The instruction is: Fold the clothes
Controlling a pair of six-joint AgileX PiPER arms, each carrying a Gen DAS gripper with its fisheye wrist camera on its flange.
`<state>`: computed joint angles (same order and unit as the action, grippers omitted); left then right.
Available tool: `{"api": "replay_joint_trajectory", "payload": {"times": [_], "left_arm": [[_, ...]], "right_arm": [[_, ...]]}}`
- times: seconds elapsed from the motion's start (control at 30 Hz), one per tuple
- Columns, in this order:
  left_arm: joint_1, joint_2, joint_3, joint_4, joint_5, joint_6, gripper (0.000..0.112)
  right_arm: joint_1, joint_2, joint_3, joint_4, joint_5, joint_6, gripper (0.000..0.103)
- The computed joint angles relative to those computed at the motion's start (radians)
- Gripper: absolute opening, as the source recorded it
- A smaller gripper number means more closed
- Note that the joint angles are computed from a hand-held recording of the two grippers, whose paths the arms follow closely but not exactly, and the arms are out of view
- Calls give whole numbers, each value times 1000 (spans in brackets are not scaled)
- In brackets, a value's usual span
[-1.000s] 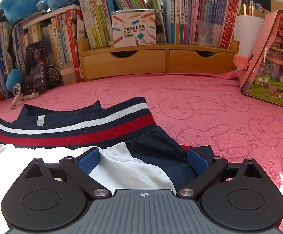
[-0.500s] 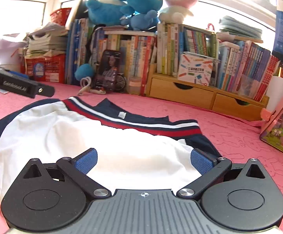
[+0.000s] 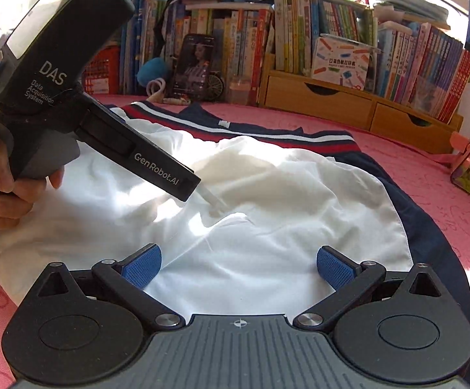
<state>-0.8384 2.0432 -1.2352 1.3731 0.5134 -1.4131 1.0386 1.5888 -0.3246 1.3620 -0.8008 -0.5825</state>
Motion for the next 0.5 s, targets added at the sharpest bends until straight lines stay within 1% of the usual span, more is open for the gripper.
{"api": "replay_joint_trajectory", "payload": {"times": [0.03,0.17,0.23,0.3,0.37,0.43,0.5], "left_arm": [[-1,23,-38,-24,30,15,103],[28,88,-175,-183,44,147,103],[36,114,-222,-226,49,190,103],[38,132,-248,-229,50,194,103],[32,138,-230,-148,43,121,103],[21,136,-180,0,40,-24,103],[4,137,-137,136,59,-170,103]], "right_arm": [[3,-1,1,3,-1,2,103],[14,3,-8,22,-5,-5,103],[18,5,-12,29,-7,-9,103],[20,8,-14,34,-9,-7,103],[16,12,-18,34,-7,-7,103],[14,15,-23,36,-6,-8,103],[12,14,-24,35,-2,-6,103]]}}
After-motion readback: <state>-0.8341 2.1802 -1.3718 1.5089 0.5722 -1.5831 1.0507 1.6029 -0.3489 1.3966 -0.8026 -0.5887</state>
